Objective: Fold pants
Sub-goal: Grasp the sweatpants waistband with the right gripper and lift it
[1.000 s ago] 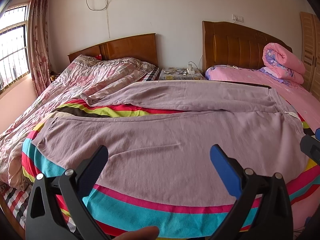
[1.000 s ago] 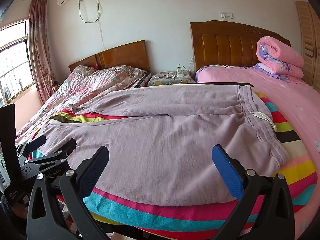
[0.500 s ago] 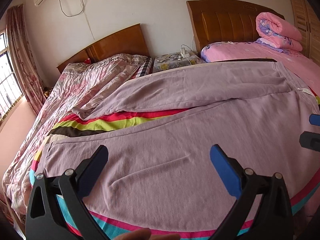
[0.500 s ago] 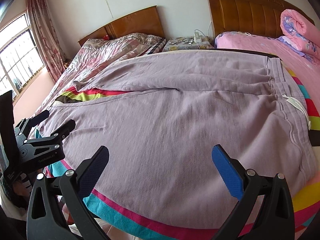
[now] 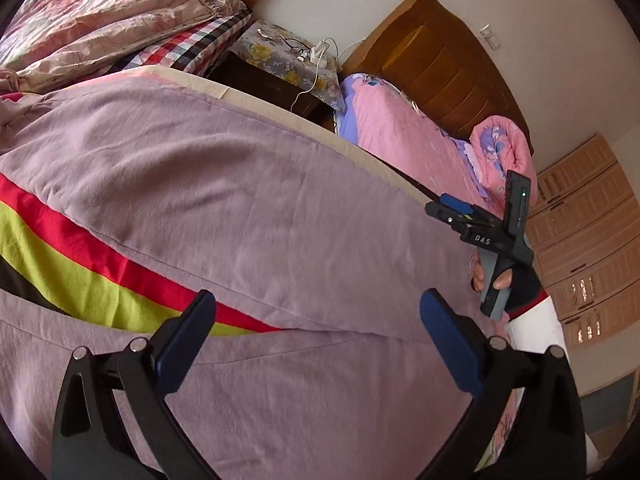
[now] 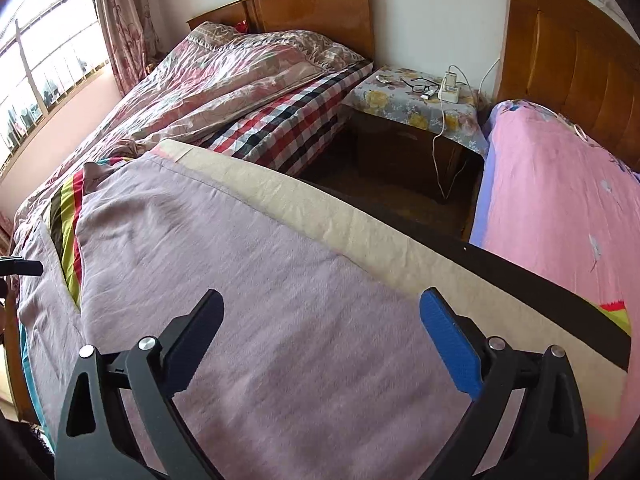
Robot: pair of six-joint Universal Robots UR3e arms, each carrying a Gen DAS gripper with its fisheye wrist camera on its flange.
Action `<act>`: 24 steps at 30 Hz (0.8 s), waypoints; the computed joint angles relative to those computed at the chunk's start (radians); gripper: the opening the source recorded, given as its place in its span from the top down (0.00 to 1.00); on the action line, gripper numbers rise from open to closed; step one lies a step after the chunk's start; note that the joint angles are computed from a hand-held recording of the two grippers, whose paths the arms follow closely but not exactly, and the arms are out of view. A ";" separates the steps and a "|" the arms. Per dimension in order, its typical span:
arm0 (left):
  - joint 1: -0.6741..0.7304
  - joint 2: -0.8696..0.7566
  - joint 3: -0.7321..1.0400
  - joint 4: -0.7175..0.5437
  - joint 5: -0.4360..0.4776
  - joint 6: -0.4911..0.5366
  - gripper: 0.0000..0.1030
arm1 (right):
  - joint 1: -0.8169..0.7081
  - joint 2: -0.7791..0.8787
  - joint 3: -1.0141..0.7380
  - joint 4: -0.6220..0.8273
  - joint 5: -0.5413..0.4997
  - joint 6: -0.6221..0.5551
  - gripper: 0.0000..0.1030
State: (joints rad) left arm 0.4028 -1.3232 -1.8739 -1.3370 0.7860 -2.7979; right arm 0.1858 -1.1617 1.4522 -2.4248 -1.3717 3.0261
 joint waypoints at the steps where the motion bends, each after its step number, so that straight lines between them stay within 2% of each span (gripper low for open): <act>1: 0.000 -0.037 0.009 0.014 -0.030 -0.036 0.01 | -0.001 0.051 -0.064 0.032 0.021 -0.041 0.19; 4: -0.046 -0.194 0.151 -0.093 -0.058 -0.029 0.02 | -0.002 0.175 -0.236 0.145 0.063 -0.135 0.22; 7: -0.080 -0.209 0.122 0.056 -0.047 -0.080 0.01 | -0.007 0.258 -0.346 0.235 0.088 -0.189 0.34; 9: -0.076 -0.197 0.073 0.124 -0.047 -0.115 0.01 | -0.012 0.249 -0.318 0.200 0.115 -0.210 0.44; 10: -0.074 -0.207 0.078 0.125 -0.052 -0.127 0.01 | -0.005 0.240 -0.305 0.187 0.102 -0.209 0.54; 11: -0.072 -0.219 0.079 0.133 -0.052 -0.139 0.02 | 0.015 0.223 -0.279 0.159 0.053 -0.206 0.83; 12: -0.074 -0.225 0.080 0.151 -0.046 -0.155 0.02 | 0.032 0.196 -0.243 0.132 0.027 -0.212 0.89; 16: -0.046 -0.190 0.009 0.278 0.004 -0.216 0.01 | 0.183 -0.019 0.025 -0.097 -0.163 -0.165 0.91; 17: -0.030 -0.175 -0.012 0.295 0.020 -0.222 0.01 | 0.244 -0.091 0.102 -0.153 -0.221 -0.143 0.91; 19: 0.022 -0.121 -0.054 0.276 0.018 -0.223 0.02 | 0.439 -0.197 0.202 -0.212 -0.418 -0.045 0.92; 21: 0.110 -0.013 -0.111 0.173 -0.024 -0.140 0.02 | 0.649 -0.264 0.279 -0.228 -0.553 0.068 0.92; 23: 0.210 0.143 -0.174 0.014 -0.055 -0.002 0.02 | 0.858 -0.242 0.285 -0.158 -0.681 0.307 0.91; 24: 0.257 0.222 -0.198 -0.071 -0.059 0.069 0.01 | 0.926 -0.220 0.290 -0.123 -0.701 0.435 0.91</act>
